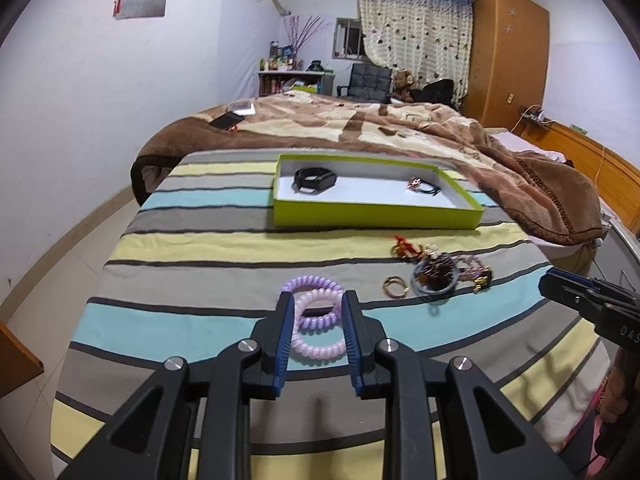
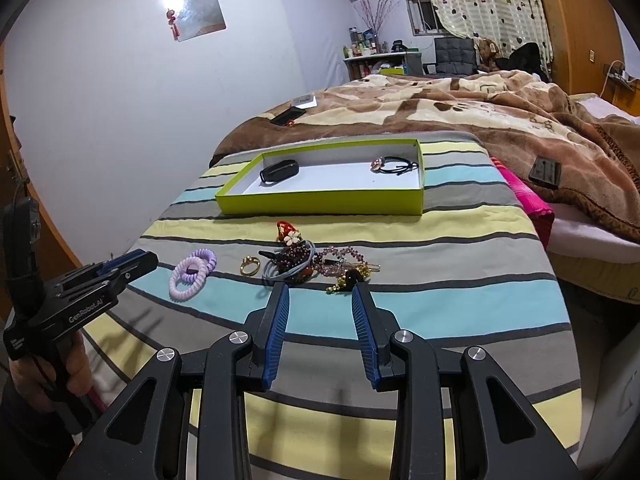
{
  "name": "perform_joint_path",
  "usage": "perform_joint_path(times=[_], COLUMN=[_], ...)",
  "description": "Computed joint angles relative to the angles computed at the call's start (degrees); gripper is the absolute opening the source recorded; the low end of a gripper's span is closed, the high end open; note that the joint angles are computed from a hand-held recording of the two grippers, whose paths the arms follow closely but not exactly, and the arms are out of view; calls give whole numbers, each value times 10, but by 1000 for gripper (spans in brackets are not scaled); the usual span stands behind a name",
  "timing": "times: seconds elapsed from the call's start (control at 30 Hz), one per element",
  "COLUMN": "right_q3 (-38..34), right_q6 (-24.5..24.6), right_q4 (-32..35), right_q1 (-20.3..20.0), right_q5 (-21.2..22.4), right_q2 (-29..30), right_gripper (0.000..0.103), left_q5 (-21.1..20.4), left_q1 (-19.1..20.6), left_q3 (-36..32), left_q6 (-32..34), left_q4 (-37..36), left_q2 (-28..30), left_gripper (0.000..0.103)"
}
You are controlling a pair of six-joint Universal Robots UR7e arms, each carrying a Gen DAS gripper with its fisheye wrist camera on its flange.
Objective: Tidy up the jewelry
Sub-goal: 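Lower the left tool onto the pale-pink coil hair tie and grasp it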
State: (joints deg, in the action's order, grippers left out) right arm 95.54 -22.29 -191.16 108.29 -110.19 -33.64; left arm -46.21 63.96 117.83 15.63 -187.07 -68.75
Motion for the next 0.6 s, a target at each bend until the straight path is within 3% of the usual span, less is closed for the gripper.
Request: perform_joint_path(times=[0.27, 0.5, 0.6], right_q3=[-44, -85, -94], right_q6=[20, 26, 29], right_q4=[53, 77, 85], right_q1=[-3, -4, -4], right_q5=[-5, -38, -38], right_q2=[25, 49, 50], right_gripper=[23, 23, 23], left_q5=[10, 7, 15], left_q1=[25, 36, 33], left_q3=[-33, -46, -43], left_q6=[-48, -94, -89], left_q4=[79, 148, 144], left_q2=[11, 10, 12], left_gripper=[25, 25, 25])
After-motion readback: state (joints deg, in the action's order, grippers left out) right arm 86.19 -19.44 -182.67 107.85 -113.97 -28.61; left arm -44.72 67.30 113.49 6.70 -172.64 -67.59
